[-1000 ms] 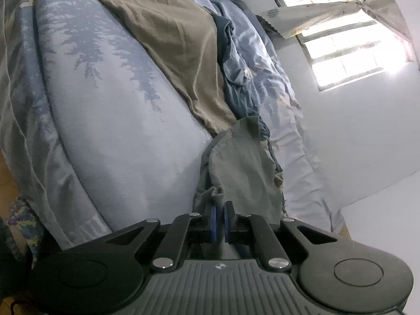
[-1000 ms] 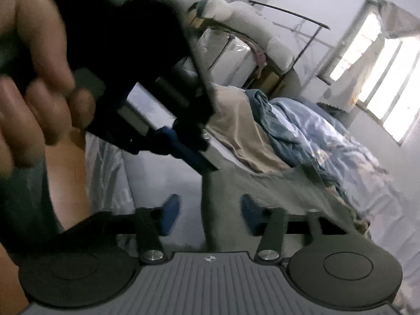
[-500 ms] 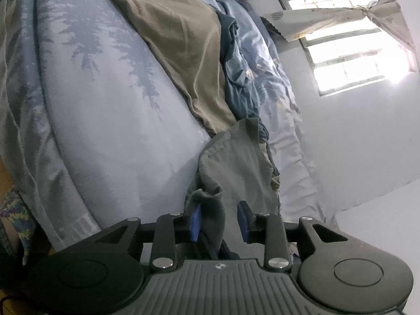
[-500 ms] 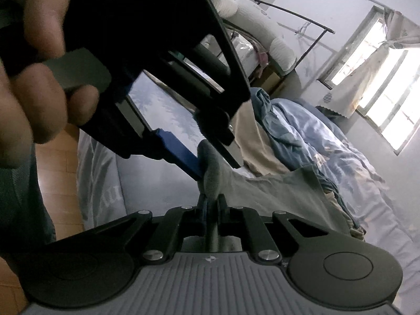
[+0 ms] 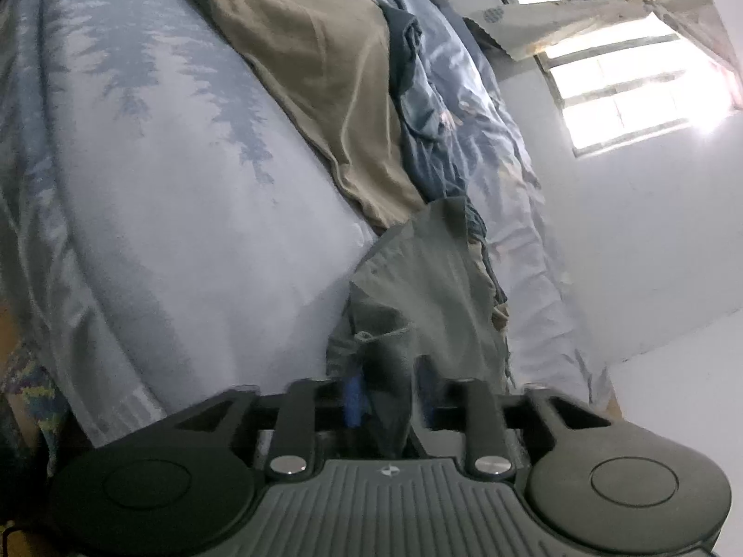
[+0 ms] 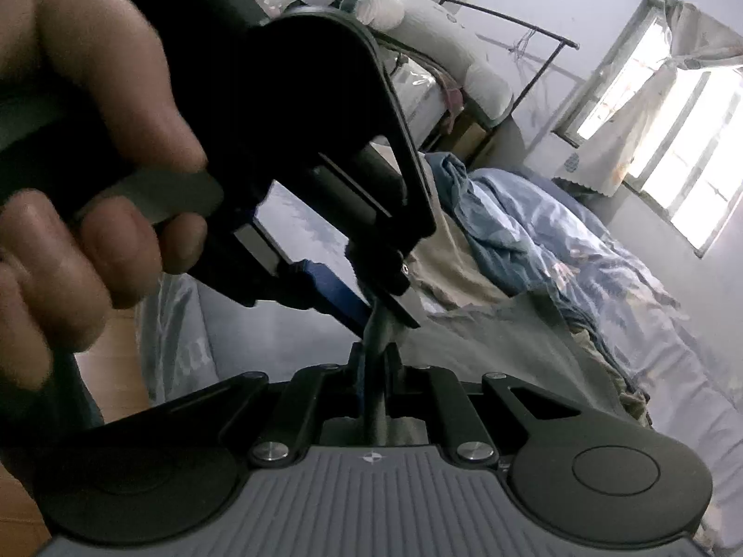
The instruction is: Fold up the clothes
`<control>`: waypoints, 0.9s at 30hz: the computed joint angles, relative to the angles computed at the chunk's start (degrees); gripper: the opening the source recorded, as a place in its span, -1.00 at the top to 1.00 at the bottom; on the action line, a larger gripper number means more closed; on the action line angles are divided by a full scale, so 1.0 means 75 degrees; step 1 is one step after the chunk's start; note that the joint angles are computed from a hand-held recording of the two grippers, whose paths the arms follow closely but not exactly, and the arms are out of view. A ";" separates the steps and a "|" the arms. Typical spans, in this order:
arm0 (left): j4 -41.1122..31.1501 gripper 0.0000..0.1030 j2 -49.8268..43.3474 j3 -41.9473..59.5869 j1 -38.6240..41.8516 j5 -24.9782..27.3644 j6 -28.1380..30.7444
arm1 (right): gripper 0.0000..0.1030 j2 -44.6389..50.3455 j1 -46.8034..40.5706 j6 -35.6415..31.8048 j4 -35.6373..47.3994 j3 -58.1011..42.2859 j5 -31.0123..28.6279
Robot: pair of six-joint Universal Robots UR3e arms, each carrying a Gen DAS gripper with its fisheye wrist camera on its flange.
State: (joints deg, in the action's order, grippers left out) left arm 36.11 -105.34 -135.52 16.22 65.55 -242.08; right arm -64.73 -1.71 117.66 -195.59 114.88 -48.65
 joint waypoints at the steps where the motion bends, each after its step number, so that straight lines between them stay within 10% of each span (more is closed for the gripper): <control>1: 0.0195 0.18 0.0018 -0.0147 0.0047 -0.0044 -0.0114 | 0.88 -0.0014 0.0004 0.0037 -0.0008 0.0007 -0.0017; 18: -0.0095 0.06 -0.0645 0.0799 -0.0245 0.0258 0.0000 | 0.88 -0.0216 -0.0060 -0.0126 0.0139 0.0209 0.0048; 21: -0.0092 0.54 -0.0662 0.0744 -0.0136 0.0152 0.0053 | 0.88 -0.0267 -0.0092 -0.0098 0.0217 0.0226 0.0109; 27: -0.0253 0.85 -0.0491 0.0591 -0.0032 -0.0011 0.0241 | 0.87 -0.0242 -0.0092 0.0053 -0.0221 0.0449 -0.0027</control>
